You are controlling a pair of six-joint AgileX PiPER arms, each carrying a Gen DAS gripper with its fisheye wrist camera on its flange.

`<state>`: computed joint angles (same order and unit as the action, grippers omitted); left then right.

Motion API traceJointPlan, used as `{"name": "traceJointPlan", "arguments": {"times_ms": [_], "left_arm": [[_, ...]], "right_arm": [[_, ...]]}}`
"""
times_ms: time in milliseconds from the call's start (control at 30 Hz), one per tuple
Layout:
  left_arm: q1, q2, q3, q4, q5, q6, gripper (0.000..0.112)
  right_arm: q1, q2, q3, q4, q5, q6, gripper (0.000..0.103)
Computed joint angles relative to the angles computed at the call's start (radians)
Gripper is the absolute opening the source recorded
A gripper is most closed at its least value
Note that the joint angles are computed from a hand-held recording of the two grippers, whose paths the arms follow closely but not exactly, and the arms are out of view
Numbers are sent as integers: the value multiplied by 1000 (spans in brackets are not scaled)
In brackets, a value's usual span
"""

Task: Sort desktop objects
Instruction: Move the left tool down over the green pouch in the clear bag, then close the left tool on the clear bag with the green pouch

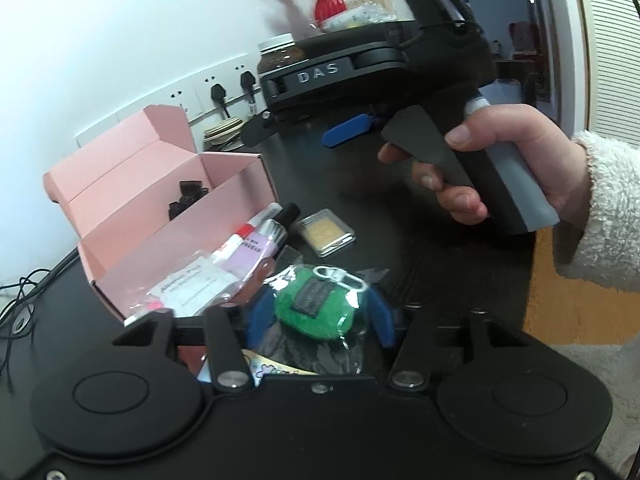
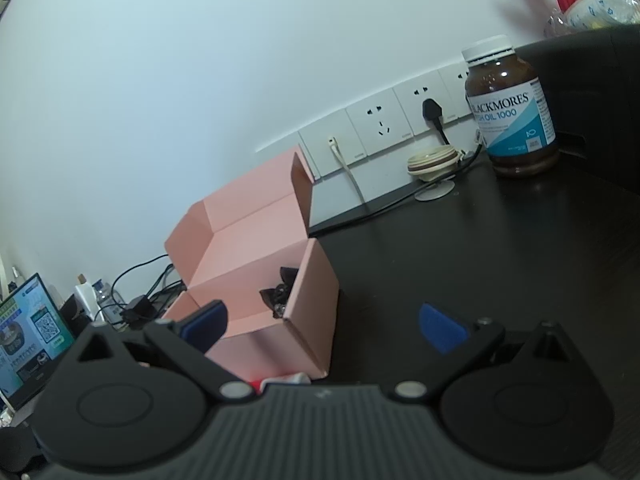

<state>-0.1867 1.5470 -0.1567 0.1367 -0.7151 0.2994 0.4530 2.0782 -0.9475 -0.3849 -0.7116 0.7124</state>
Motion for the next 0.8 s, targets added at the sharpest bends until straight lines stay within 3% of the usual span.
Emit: {"name": "traceJointPlan", "arguments": {"times_ms": [133, 367, 433, 600, 700, 800], "left_arm": [[30, -10, -11, 29, 21, -11, 66], [161, -28, -69, 393, 127, -343, 65], [164, -49, -58, 440, 141, -381, 64], [138, -117, -19, 450, 183, -391, 66], [105, -116, -15, 340, 178, -305, 70], [127, -87, -48, 382, 169, -369, 73]], "right_arm": [[-2, 0, 2, -3, -6, 4, 102], [-5, 0, 0, -13, -3, 16, 102], [-7, 0, 1, -16, -6, 20, 102], [-8, 0, 0, -22, -6, 24, 102], [-8, 0, 0, -24, -8, 25, 102], [-9, -1, 1, -20, -7, 24, 102]]}}
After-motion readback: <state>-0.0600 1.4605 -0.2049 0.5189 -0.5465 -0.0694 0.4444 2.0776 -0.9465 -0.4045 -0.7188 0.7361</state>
